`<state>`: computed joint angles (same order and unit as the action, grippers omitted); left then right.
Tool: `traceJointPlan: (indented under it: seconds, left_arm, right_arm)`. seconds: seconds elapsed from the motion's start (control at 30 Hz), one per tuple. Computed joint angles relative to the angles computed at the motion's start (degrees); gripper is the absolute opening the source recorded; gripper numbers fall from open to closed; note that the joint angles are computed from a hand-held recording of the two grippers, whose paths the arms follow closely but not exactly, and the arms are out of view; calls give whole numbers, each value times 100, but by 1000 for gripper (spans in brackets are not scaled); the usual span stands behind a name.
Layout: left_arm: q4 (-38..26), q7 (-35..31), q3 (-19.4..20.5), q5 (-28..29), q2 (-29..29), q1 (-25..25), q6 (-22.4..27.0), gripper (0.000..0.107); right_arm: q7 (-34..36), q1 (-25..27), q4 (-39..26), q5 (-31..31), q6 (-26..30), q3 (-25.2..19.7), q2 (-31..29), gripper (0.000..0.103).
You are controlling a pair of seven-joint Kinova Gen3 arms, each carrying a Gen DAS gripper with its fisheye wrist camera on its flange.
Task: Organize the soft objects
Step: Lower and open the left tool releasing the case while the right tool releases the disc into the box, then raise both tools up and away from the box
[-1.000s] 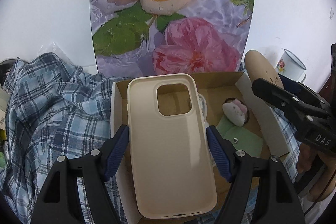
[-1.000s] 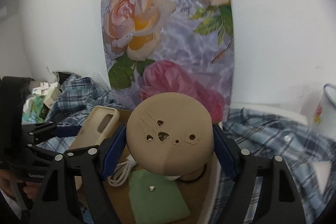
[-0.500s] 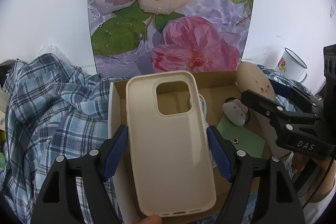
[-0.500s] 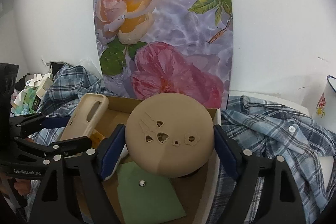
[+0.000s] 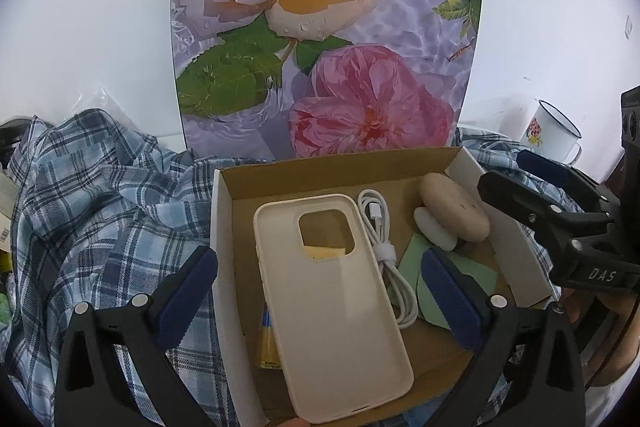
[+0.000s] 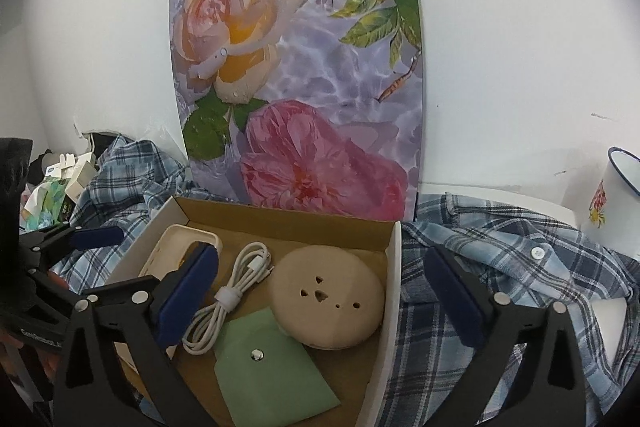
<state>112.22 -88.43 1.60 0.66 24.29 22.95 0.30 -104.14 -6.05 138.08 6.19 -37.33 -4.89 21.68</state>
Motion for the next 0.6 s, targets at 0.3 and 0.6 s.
traceJointPlan:
  seconds: [0.3,0.6]
  left_arm:
    - [160,-38,-79,38,-99,86,-176,103]
    - [460,-215,-242,201,-530,329,-483,103]
  right_arm:
    - [13,-39,123,-67,-69,28,-276,102]
    - [84,-137,277,-152,-113,46,-734,102]
